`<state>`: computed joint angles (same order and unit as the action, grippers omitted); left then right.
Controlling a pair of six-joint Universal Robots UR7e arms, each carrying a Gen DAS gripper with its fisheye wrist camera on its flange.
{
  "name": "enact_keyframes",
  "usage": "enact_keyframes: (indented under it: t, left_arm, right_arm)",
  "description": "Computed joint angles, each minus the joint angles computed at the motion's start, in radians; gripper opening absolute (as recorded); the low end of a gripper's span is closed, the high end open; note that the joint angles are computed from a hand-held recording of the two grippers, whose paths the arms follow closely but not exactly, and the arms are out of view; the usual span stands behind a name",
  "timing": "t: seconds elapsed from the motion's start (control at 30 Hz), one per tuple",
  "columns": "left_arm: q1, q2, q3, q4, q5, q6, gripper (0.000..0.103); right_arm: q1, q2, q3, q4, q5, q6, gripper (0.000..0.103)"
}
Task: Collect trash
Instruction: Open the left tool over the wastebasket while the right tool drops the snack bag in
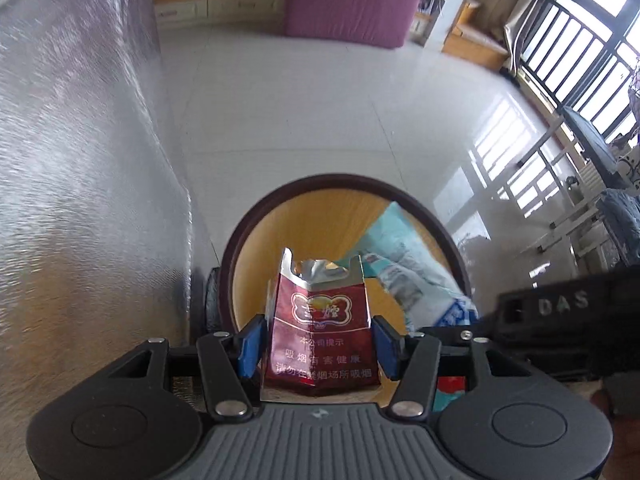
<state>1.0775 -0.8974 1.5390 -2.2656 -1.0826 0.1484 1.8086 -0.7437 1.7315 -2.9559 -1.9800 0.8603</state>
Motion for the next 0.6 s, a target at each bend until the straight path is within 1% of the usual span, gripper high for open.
enact_keyframes:
  t: [0.03, 0.1, 0.17, 0.23, 0.27, 0.33, 0.4, 0.43, 0.53, 0.6]
  left_arm:
    - [0.005, 0.009, -0.009, 0.008, -0.001, -0.001, 0.056]
    - [0.016, 0.026, -0.029, 0.029, -0.004, -0.005, 0.056]
    - [0.025, 0.045, -0.045, 0.040, -0.002, -0.010, 0.056]
    - [0.031, 0.064, -0.072, 0.065, -0.012, -0.021, 0.056]
    - [0.029, 0.083, -0.086, 0.066, -0.014, -0.031, 0.056]
    - [0.029, 0.095, -0.099, 0.066, -0.011, -0.026, 0.057]
    - [0.028, 0.103, -0.106, 0.062, -0.005, -0.018, 0.057]
    - [0.029, 0.106, -0.108, 0.064, -0.006, -0.018, 0.057]
    - [0.027, 0.114, -0.111, 0.073, -0.010, -0.022, 0.057]
    - [0.029, 0.116, -0.111, 0.080, -0.004, -0.020, 0.057]
  right_arm:
    - [-0.017, 0.002, -0.010, 0.020, 0.025, 0.005, 0.033]
    - [-0.039, 0.009, -0.028, 0.048, 0.049, 0.014, 0.033]
    - [-0.048, 0.013, -0.042, 0.069, 0.038, 0.016, 0.036]
    - [-0.054, 0.020, -0.064, 0.077, 0.020, -0.005, 0.040]
    - [-0.054, 0.026, -0.071, 0.064, 0.012, -0.024, 0.043]
    - [-0.052, 0.032, -0.089, 0.060, -0.009, -0.071, 0.058]
    - [-0.042, 0.037, -0.106, 0.078, -0.055, -0.082, 0.059]
    - [-0.038, 0.037, -0.108, 0.070, -0.065, -0.092, 0.059]
    - [-0.043, 0.029, -0.090, 0.011, -0.040, -0.128, 0.059]
    - [-0.041, 0.025, -0.090, 0.014, -0.052, -0.158, 0.059]
